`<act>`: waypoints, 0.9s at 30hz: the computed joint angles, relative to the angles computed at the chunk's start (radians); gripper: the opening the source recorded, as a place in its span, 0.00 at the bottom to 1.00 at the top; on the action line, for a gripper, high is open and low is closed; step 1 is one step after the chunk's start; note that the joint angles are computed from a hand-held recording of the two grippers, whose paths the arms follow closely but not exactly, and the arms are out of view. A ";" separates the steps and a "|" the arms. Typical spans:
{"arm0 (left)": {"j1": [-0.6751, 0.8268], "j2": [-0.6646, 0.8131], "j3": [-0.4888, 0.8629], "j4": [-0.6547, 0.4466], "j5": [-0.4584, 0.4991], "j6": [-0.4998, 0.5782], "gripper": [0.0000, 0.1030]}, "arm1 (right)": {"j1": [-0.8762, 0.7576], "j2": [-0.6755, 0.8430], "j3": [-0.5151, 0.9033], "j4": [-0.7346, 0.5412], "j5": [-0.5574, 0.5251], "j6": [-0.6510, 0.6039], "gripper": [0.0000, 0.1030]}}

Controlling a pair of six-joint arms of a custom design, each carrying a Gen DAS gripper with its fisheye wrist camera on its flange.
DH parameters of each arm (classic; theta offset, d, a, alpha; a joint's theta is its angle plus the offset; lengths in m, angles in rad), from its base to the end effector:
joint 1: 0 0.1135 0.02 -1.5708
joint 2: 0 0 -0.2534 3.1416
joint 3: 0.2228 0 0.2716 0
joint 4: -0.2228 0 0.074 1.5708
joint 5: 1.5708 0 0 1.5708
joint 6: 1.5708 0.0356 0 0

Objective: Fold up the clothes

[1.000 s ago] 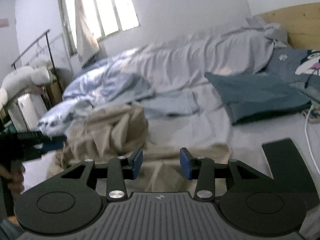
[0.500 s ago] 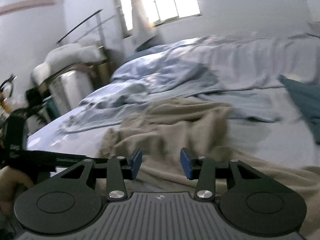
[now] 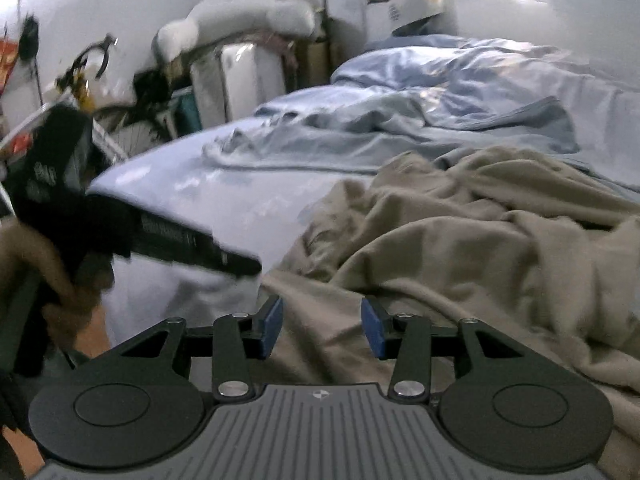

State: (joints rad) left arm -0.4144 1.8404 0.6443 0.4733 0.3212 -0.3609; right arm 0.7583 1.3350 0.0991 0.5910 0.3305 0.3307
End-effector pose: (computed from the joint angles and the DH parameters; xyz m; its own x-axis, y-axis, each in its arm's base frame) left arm 0.2894 -0.1396 0.0619 -0.7779 -0.0238 -0.6279 0.3464 0.8174 -0.4602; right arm 0.1463 0.1227 0.0647 -0.5628 -0.1101 -0.8192 -0.2954 0.9524 0.0750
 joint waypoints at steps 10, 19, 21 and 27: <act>-0.014 0.025 0.037 0.092 0.100 0.017 0.19 | 0.008 0.130 0.058 0.028 0.029 -0.041 0.13; -0.062 0.083 0.111 0.117 0.052 -0.049 0.21 | 0.125 0.030 0.018 -0.012 0.022 -0.117 0.07; -0.052 0.098 0.136 0.118 0.069 -0.072 0.21 | 0.161 0.035 0.024 -0.021 0.023 -0.127 0.07; -0.044 0.153 0.225 0.073 0.077 -0.121 0.22 | 0.265 0.126 0.076 -0.030 0.081 -0.189 0.09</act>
State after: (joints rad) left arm -0.4584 1.9938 0.8691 0.5467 0.3977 -0.4821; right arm 1.0238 1.4609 0.1754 0.5610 0.4117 0.1412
